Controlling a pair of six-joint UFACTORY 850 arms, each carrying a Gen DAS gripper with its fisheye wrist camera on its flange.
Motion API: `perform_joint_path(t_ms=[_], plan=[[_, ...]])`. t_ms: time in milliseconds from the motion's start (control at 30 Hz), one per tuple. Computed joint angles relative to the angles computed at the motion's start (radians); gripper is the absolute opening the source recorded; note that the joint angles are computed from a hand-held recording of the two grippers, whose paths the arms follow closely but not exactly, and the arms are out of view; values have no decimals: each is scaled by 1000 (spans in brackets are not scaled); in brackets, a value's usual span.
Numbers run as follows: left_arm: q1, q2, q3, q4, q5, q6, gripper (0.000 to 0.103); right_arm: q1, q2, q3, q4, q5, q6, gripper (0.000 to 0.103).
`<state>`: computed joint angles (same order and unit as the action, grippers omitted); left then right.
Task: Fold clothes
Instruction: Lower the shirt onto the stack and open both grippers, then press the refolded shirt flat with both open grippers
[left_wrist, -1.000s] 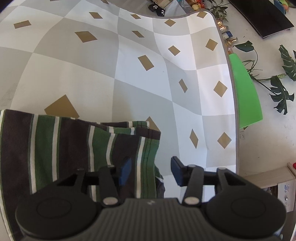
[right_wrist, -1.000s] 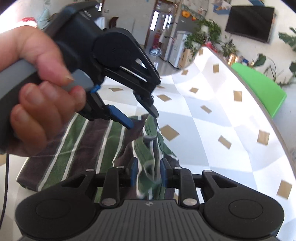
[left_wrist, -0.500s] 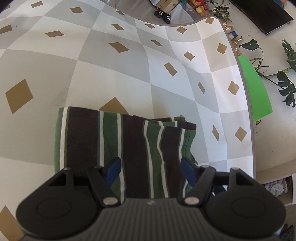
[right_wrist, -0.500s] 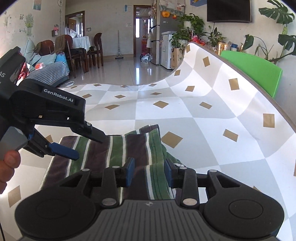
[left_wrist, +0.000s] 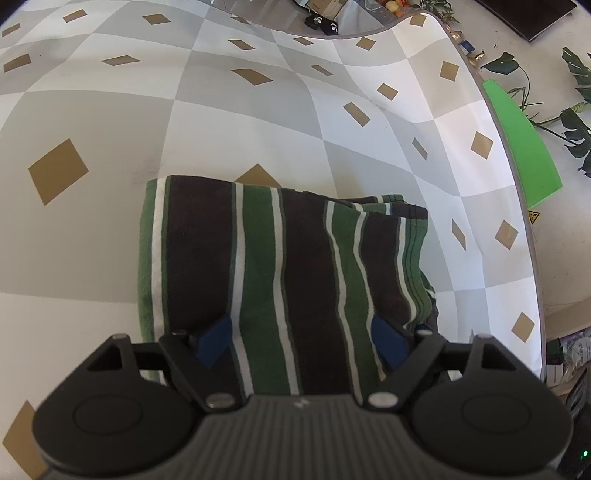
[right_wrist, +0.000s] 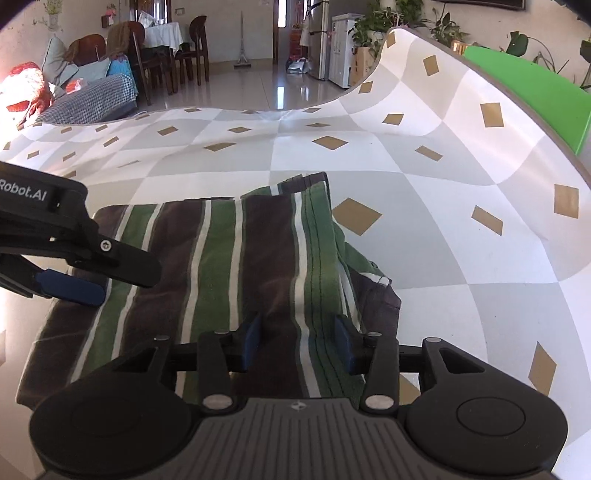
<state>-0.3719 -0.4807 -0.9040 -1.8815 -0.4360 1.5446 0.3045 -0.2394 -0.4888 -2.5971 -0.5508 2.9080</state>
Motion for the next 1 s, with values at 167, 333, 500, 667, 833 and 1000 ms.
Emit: perform_joint_path(t_ms=[167,333,500,667,833,1000], plan=[[-49,11,8,-65,77,172,97,1,-1,3,8,-4,26,46],[-67,24,25,-120,108,268,100,16,-2,-4,59,1,12,47],[-37,33,39,-98,73,211,100,35,-5,-18,103,21,-5,49],[-19,49,56,-88,92,208,100,66,-17,-39,130,38,-28,50],[14,64,73,-54,115,197,103,103,-35,-62,110,51,-12,52],[60,65,65,82,124,91,103,143,-63,-105,138,81,-39,54]])
